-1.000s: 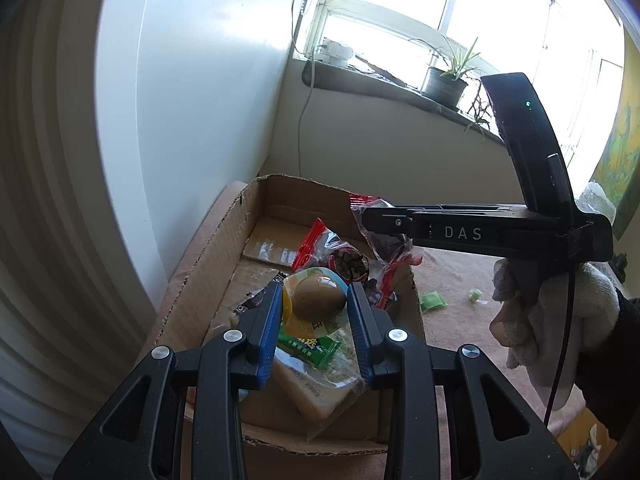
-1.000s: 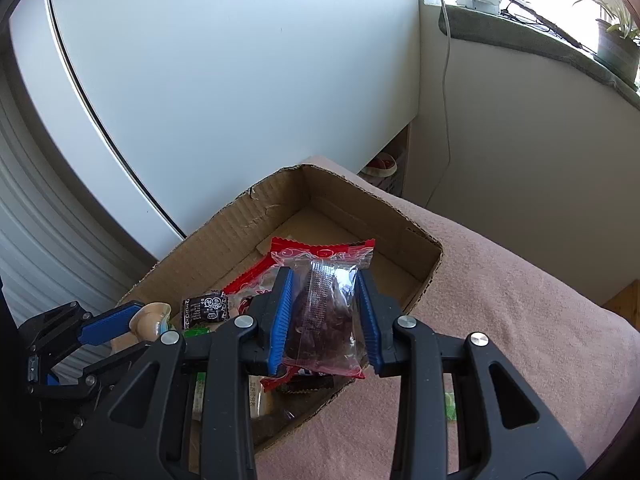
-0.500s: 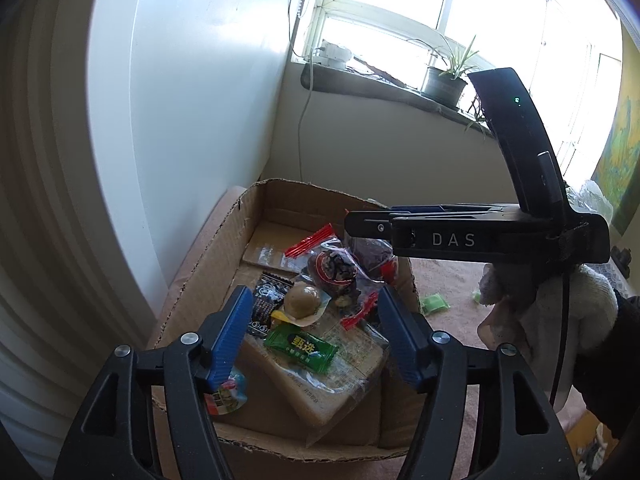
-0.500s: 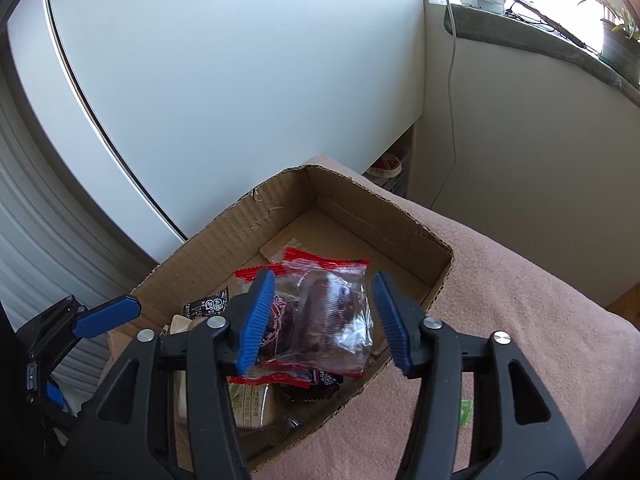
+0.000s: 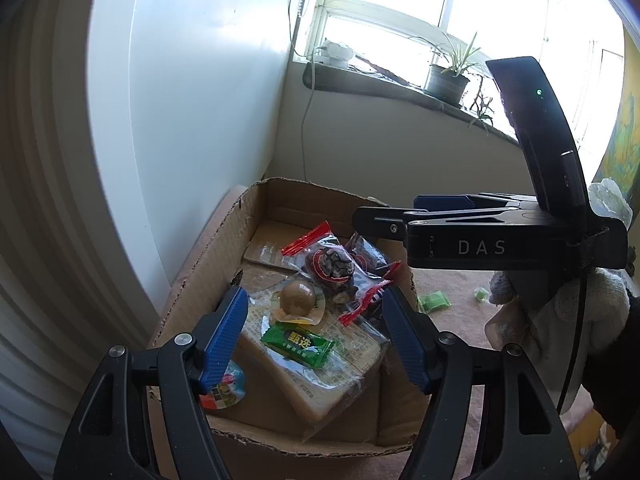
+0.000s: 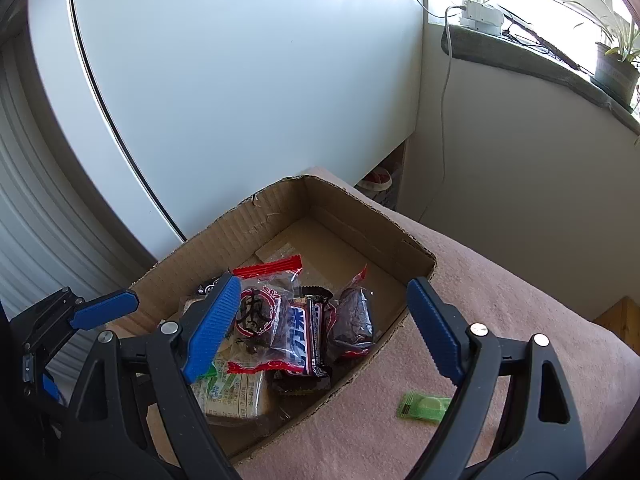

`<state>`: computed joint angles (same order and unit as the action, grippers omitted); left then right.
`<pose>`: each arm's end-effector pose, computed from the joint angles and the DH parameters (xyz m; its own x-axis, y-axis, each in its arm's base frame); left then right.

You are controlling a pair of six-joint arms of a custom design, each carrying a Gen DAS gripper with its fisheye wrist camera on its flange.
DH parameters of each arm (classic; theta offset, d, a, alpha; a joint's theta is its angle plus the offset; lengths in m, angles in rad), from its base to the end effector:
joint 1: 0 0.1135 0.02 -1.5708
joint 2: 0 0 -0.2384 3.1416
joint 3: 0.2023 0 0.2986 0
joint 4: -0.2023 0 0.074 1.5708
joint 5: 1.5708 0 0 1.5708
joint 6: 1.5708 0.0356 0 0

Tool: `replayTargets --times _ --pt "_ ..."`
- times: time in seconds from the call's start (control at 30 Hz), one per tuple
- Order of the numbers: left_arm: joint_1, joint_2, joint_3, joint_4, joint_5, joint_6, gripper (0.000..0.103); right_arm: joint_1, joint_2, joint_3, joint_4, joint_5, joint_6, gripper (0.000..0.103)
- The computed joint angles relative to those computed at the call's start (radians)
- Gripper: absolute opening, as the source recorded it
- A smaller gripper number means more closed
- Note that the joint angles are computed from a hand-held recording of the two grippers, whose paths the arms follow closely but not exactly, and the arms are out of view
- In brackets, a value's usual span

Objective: Organize snacks
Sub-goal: 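Move the left tool to the green square candy while the right tool approaches the clear-wrapped green candy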

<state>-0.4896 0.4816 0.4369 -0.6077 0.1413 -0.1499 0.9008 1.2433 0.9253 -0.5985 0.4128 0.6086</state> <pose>0.1657 -0.0940 0.2045 -0.6140 0.1597 -0.7730 0.4780 0.8545 -0.2032 0.2005 0.2300 0.2202 -0.7281 -0.0756 -0.6813 -0.1830 0.9793 0.0868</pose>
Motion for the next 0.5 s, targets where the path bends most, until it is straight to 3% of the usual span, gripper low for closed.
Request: replayTargets --times 0.2,0.5 --pt "-0.032 -0.022 0.000 -0.012 -0.027 -0.021 0.070 0.026 -0.105 -0.058 -0.035 0.042 0.005 0.088" --pt "-0.191 -0.043 0.017 -0.013 -0.125 -0.087 0.070 0.013 -0.480 -0.244 -0.194 0.126 -0.010 0.088"
